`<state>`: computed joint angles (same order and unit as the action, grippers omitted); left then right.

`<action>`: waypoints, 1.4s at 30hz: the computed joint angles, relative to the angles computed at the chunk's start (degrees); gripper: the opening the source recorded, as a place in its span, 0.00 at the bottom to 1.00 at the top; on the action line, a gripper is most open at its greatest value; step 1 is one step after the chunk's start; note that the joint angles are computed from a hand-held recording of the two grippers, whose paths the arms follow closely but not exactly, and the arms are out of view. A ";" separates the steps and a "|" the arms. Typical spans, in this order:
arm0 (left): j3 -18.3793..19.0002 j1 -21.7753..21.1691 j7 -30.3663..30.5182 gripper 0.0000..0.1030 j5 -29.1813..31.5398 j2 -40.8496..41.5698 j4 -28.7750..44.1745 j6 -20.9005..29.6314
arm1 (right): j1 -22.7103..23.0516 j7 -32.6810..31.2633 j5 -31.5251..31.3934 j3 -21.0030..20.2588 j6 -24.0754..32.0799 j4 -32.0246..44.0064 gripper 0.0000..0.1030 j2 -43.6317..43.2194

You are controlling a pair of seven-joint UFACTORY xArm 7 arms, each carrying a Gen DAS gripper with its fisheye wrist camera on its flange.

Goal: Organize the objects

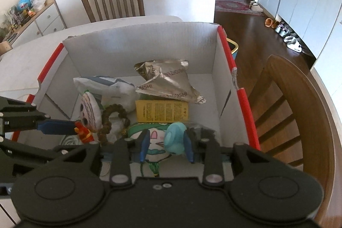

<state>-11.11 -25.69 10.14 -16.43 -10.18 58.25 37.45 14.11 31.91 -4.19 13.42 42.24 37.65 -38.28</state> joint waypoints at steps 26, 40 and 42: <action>5.20 -1.39 2.97 0.65 -5.61 -15.75 -9.55 -5.58 | 1.36 7.86 0.69 5.67 4.51 2.69 0.54 -10.44; 10.90 -1.79 8.90 0.94 -8.19 -24.36 -14.49 -5.34 | -0.49 20.97 -3.71 14.25 4.97 5.73 0.82 -12.95; 12.50 -2.39 10.67 0.99 -9.70 -25.28 -14.86 -4.12 | -0.78 22.61 -4.57 15.31 4.53 6.16 0.87 -13.01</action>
<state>1.38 -28.08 20.82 -26.14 -35.47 43.39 33.32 13.33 54.51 -8.75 28.73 46.77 43.81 -51.29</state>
